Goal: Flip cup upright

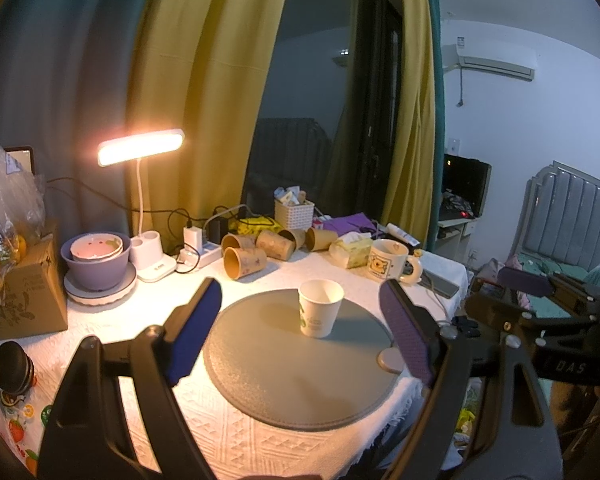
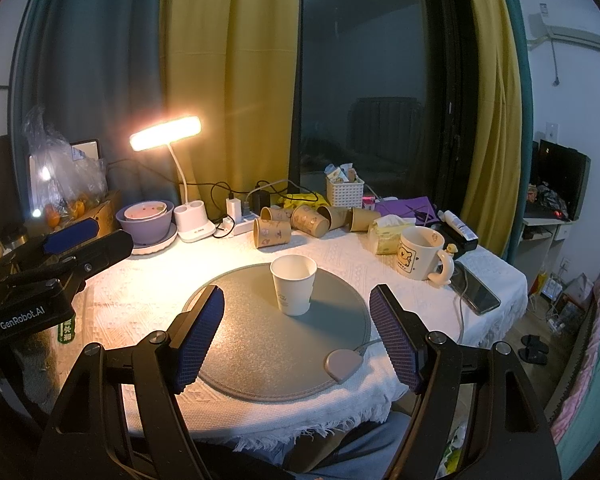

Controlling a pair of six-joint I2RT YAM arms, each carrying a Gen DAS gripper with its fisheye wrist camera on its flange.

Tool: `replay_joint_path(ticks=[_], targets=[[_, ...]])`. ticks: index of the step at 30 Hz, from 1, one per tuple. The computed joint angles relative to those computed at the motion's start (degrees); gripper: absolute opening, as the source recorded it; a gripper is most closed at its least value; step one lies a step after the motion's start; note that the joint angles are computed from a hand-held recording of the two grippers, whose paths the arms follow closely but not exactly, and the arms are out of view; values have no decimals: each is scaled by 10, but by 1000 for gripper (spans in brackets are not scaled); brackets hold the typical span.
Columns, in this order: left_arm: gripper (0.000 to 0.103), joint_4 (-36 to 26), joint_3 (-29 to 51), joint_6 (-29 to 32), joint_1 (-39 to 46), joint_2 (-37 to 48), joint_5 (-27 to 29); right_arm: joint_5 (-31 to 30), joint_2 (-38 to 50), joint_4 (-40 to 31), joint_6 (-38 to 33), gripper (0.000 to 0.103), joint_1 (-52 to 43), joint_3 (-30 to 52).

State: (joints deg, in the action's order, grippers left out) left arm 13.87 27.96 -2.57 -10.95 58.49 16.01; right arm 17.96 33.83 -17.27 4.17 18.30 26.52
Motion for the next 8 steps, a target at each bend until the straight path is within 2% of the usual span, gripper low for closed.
replay_joint_path(ticks=[8], targets=[[82,-2,-9,-6,-9,-11,-3,5,1,-1,2,78,5,1]])
